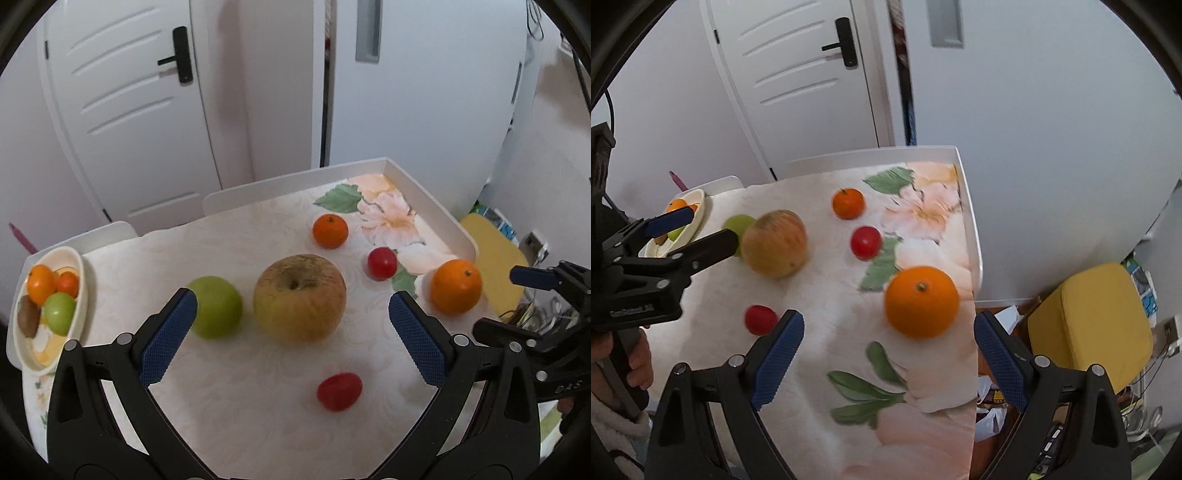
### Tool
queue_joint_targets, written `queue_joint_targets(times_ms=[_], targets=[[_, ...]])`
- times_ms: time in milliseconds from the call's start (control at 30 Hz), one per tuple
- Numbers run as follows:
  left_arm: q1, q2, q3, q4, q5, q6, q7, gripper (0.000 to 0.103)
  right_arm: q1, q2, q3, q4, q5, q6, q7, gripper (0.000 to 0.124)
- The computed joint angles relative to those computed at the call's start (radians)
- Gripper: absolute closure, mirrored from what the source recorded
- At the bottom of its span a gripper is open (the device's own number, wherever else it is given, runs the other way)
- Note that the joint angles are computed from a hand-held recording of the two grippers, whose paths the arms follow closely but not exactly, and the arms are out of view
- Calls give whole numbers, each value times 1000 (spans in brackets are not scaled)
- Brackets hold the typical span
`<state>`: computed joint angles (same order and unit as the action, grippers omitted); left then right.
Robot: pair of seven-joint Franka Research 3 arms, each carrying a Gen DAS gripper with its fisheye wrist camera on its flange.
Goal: Organize fruits
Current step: 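Grasp the large brown apple with the left tool while the right tool grasps the large orange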
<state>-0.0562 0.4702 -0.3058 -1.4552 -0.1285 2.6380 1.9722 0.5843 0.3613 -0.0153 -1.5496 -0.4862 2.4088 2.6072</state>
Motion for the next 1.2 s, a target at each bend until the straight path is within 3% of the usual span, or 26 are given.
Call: queue_joint_targets(times_ms=[533,633,767,1200], targets=[[-68,109,36,68,155,28,-88,0,-4,23,-20,-41,-16,56,8,33],[-77,127,44,93,172,7,-107,6,-6,31,-22,-34,-15,58,-4,36],[-99,132,75,98,218,-3,-148,23,-8,46,-22,-22,2,60,-18,45],[-62,93,42,44,205,-3,-82,24,5,91,-49,31,10,44,-4,54]])
